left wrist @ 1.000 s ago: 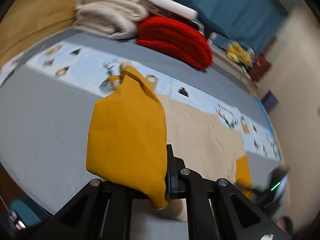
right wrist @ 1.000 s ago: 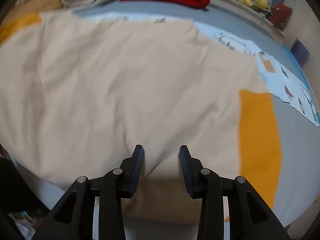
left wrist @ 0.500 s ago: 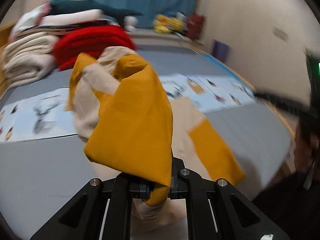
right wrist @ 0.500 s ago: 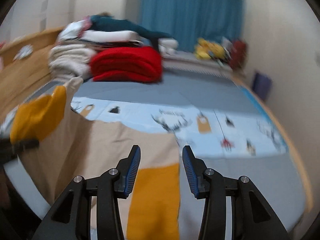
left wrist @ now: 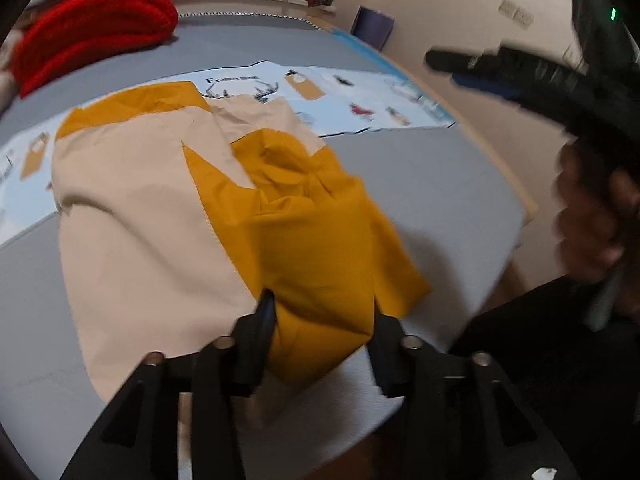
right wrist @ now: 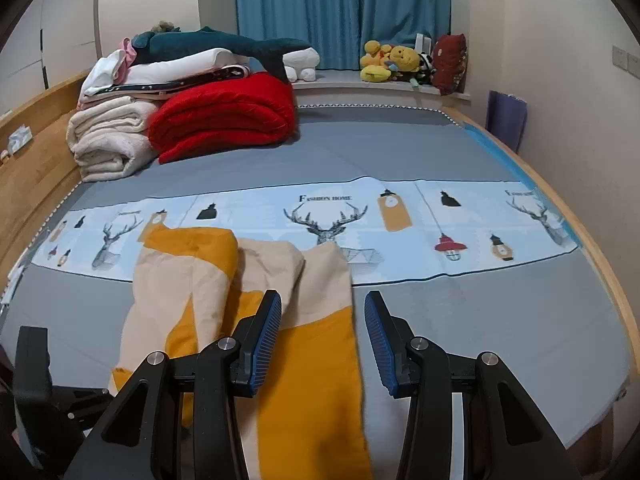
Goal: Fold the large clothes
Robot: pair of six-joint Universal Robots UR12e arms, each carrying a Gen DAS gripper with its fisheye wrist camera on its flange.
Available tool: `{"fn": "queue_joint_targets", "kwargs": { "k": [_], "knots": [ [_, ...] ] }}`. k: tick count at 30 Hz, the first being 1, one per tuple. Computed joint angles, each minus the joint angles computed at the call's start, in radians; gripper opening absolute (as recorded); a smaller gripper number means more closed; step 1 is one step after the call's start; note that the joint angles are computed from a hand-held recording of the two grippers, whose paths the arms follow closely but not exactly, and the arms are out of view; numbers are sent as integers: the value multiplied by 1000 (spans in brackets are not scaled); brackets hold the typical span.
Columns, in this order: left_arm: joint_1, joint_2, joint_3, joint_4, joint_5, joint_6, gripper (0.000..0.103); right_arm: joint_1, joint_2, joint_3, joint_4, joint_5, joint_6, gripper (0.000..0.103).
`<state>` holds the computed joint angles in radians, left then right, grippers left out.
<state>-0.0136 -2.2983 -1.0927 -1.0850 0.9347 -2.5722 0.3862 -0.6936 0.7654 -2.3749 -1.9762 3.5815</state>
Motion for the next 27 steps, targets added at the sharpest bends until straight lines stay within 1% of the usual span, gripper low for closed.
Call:
{"fn": "queue_joint_targets", "kwargs": {
  "k": [3,6,9,10,11,12,14,15,16,17,19,21,23,25,27],
  "knots": [
    [16,10,-8,12,-54,-24,47,3,5,-8,0,8,0,45],
    [40,20,-26,75,-94,-79,47,4,9,-16,3,18,7,45],
    [62,20,-37,174,-104,-207,47,3,9,-16,-1,42,25,45],
    [69,15,-36,214,-87,-274,47,2,9,-14,-3,57,34,45],
    [71,12,-33,235,-69,-316,47,0,9,-13,-3,71,41,45],
    [74,6,-30,270,-19,-383,47,-1,9,-14,-2,86,47,45],
    [76,-1,-25,303,74,-456,47,-4,10,-15,3,123,56,45],
    [75,-8,-13,297,148,-499,47,-6,12,-17,8,145,59,46],
    [76,-14,-2,284,191,-529,45,-9,16,-22,15,171,62,46],
    [80,-17,5,269,219,-559,45,-14,19,-27,23,211,69,47],
    [91,-30,24,244,243,-634,45,-23,28,-36,43,282,85,50],
    [96,-36,31,235,253,-663,45,-32,38,-48,68,356,96,55],
    [95,-36,30,234,259,-669,45,-36,53,-71,112,399,97,59],
    [96,-35,28,231,255,-659,45,-42,71,-98,161,449,100,61],
    [91,-36,30,229,258,-641,45,-48,92,-130,214,499,106,62]
  ]
}}
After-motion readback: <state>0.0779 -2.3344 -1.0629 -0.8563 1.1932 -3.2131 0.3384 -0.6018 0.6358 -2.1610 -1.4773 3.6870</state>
